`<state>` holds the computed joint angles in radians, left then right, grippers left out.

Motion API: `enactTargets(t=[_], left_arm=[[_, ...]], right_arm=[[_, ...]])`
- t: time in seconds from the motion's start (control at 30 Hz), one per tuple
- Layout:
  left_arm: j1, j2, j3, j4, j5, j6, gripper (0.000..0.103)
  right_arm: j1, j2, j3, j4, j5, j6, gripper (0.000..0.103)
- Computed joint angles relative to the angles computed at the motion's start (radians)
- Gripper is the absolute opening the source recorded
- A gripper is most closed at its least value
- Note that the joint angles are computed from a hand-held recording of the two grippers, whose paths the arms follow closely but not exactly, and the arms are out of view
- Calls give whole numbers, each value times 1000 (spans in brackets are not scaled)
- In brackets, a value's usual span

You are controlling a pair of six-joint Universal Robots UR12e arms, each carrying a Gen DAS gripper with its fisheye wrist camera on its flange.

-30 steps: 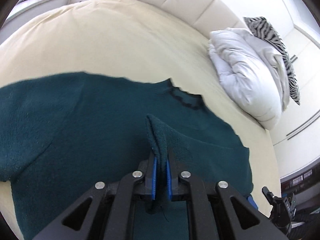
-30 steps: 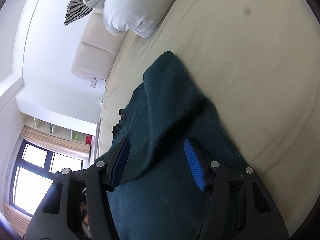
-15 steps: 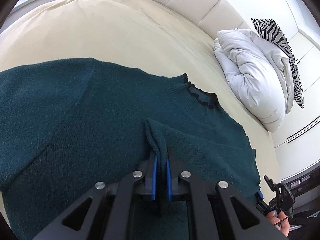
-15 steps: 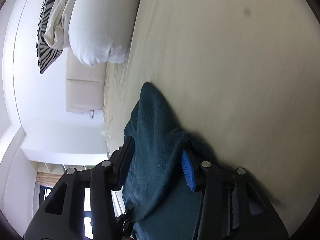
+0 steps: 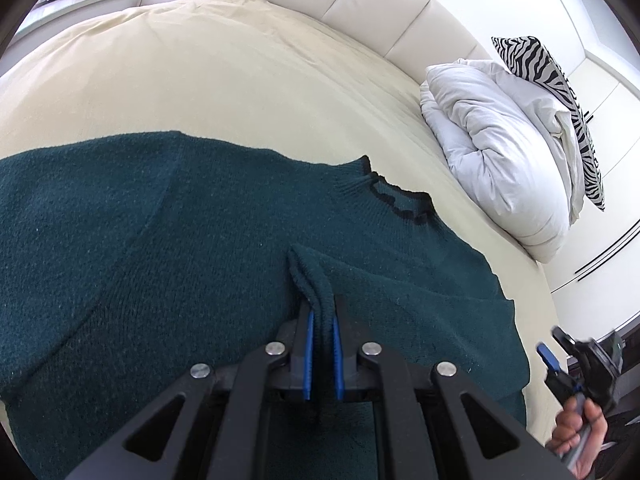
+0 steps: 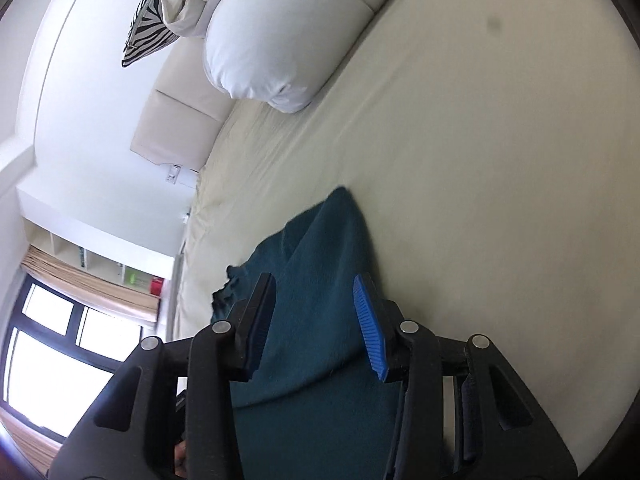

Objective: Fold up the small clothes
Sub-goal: 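Fold the held sleeve across the sweater body with the right tool while the left tool grasps the other sleeve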

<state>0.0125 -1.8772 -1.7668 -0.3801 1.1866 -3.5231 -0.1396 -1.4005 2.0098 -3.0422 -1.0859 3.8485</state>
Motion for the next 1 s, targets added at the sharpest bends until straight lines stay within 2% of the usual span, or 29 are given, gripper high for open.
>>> enactTargets(t=[0.1,0.17,0.2,0.27,0.3,0.33,0.4,0.5,0.63,0.67,0.73,0.83,0.9,1.0], left_arm=[[-2,-4,6,-2,6,11,9],[-3,-5,7,0,10,18,9],[-4,-6,8,2,14,23,9],[-7,-7,10,4,24,39,9],[-7,-7,9,7,25,39,9],[-7,-7,9,12,28,38,9],[-9,-5,6,34,38,30,9],[-18,-3,4,63,62,49,9],[-17,-10,-5,47,72,43,10],[-14,-13,-11,61,66,40,11],[-15,-14,-10,62,70,47,11],[-10,-11,-16,77,54,46,13],[-3,-11,-22,87,30,33,14],[-3,-12,-22,88,30,28,14]], right_arm=[[14,53,-91,152,-40,-118,40],[19,96,-136,213,-15,-163,40],[26,113,-156,247,-31,-180,35],[36,132,-161,218,-57,-213,32],[45,133,-169,223,-92,-236,20],[55,132,-177,247,-138,-254,13],[56,133,-175,234,-151,-258,6],[66,129,-169,205,-192,-273,5],[71,125,-148,142,-231,-249,5],[67,132,-148,154,-222,-242,4],[51,137,-131,120,-179,-224,4],[58,122,-143,180,-195,-265,6],[62,98,-138,201,-227,-237,11],[72,51,-104,165,-213,-229,11]])
